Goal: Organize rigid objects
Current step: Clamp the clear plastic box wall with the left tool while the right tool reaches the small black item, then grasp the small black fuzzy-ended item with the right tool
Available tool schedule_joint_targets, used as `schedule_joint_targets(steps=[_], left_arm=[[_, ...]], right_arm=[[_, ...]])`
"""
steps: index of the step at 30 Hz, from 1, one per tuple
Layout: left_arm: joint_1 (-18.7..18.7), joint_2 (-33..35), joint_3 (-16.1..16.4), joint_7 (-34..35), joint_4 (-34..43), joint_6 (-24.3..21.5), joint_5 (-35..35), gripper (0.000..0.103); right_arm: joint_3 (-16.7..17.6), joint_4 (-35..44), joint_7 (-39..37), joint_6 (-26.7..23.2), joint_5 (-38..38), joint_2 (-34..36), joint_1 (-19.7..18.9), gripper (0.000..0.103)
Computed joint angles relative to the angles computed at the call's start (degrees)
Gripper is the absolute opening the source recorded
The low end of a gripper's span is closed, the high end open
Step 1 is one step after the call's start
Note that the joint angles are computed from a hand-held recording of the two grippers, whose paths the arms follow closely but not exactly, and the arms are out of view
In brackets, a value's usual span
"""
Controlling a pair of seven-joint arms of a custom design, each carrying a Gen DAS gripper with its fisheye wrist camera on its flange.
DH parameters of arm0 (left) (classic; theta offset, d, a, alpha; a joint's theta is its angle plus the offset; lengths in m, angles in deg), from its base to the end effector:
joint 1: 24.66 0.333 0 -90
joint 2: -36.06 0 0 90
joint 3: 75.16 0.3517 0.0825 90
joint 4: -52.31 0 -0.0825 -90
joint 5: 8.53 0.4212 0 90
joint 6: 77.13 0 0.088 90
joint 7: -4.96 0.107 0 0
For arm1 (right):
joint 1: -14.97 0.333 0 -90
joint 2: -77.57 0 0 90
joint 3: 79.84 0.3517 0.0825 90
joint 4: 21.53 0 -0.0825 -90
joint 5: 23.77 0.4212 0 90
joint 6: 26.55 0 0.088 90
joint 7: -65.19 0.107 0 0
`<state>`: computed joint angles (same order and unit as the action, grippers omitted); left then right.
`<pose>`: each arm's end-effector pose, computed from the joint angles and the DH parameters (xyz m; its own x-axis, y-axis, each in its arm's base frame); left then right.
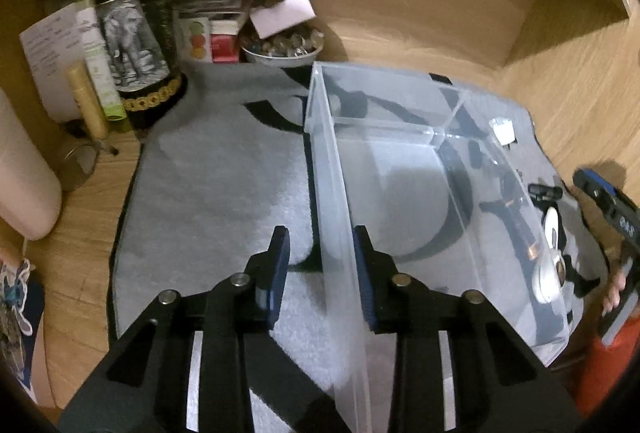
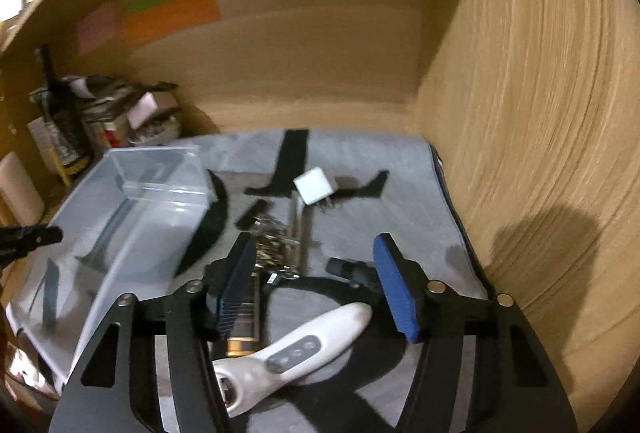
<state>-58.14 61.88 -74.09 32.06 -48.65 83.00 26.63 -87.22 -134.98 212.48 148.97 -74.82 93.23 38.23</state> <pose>0.6107 -0.4214 0.3796 -0.0426 -0.9878 0.1500 -0.7962 -0.0572 -0.6024 0.6281 0.2491 0.4140 0.1624 -0.9867 -0.0075 -0.6550 -0.1022 -0.7487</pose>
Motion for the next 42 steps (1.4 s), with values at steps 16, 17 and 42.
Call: schedule_joint_targets(steps=[16,17,42], left_arm=[[-0.5,2.16,0.41,8.83,1.27,2.34,-7.57,0.013],[-0.63,2.17,0.52,8.71,1.26,2.38,-7.69,0.013],[-1.04,2.1,1.15,9.08,1.15,2.79,-8.17,0.013]], right_arm=[[9.25,5.65,-21.9,-12.55,26.44,6.16,-7.73,0.056],[9.72,6.38,-23.31,-13.69,27.88,6.73,-7.95,0.056],[3.86,5.9,-16.77,-10.59,19.26,4.36,-1.55,0.045]])
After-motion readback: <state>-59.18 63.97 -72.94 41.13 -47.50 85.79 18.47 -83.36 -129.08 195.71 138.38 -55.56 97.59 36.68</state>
